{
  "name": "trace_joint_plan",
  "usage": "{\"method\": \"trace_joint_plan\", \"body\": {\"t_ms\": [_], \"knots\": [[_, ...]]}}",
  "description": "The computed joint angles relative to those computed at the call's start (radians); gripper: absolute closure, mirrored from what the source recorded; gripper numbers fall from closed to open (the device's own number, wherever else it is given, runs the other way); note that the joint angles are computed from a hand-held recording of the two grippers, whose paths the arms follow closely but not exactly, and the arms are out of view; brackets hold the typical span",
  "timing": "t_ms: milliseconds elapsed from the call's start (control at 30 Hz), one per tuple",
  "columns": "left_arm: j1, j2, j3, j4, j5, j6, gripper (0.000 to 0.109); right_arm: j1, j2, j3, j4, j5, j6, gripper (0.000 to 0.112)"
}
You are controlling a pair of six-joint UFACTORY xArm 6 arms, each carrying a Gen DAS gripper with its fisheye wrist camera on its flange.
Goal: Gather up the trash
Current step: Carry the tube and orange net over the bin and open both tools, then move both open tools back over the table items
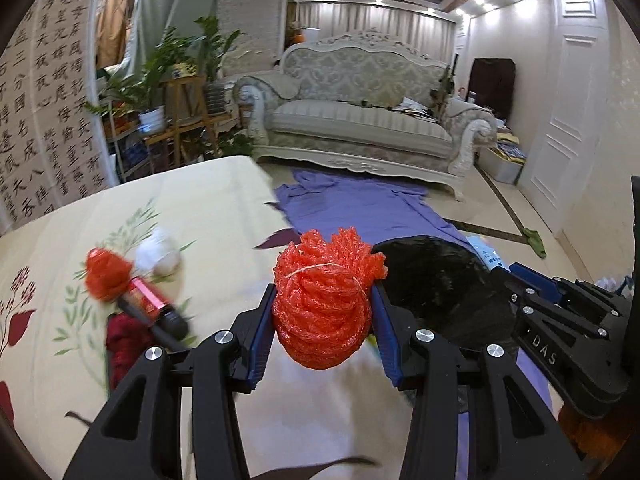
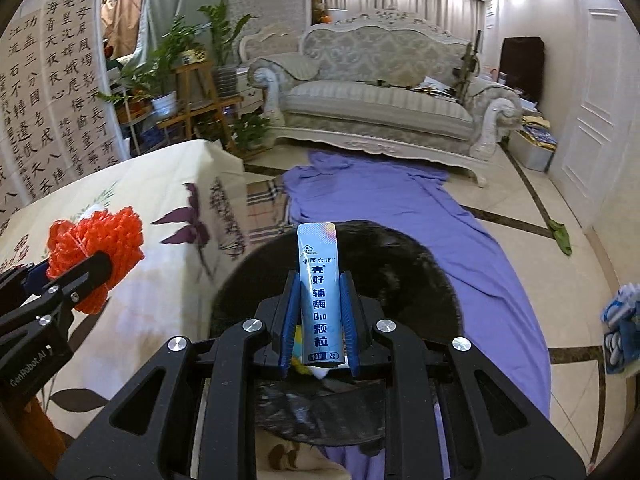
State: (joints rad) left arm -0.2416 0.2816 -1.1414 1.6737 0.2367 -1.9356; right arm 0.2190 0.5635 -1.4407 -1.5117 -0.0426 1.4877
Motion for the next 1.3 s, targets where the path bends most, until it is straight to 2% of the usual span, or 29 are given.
{"method": "trace_joint_plan", "body": {"t_ms": [200, 467, 567, 600, 633, 733, 1100, 1200, 1300], "knots": [[-0.024, 0.098, -0.106, -0.105, 0.013, 0.125, 0.063, -0.026, 0.030, -0.020, 0.057, -0.009, -0.050, 0.092], [-0.042, 0.163, -0.180, -0.145, 0.031, 0.191, 0.061, -0.046, 0.064, -0.042, 0.132, -0.019, -0.117, 0.092], [-0.039, 0.183, -0.195, -0.189, 0.035, 0.235, 0.050, -0.046, 0.076, -0.043, 0.200, -0.019, -0.179, 0.088], [-0.041, 0.183, -0.194, -0.200, 0.039, 0.240, 0.043, -0.047, 0.078, -0.043, 0.210, -0.018, -0.186, 0.082], [-0.043, 0.183, -0.192, -0.206, 0.044, 0.238, 0.038, -0.047, 0.079, -0.050, 0.183, -0.013, -0.156, 0.078], [-0.040, 0.180, -0.187, -0.213, 0.053, 0.235, 0.036, -0.043, 0.082, -0.054, 0.182, -0.001, -0.149, 0.078], [-0.040, 0.148, -0.155, -0.203, 0.065, 0.203, 0.034, -0.052, 0.075, -0.048, 0.150, -0.004, -0.111, 0.075], [-0.036, 0.118, -0.127, -0.191, 0.070, 0.185, 0.034, -0.049, 0.066, -0.038, 0.165, -0.007, -0.124, 0.070], [-0.028, 0.077, -0.085, -0.169, 0.074, 0.155, 0.034, -0.035, 0.054, -0.027, 0.155, -0.011, -0.113, 0.069]]}}
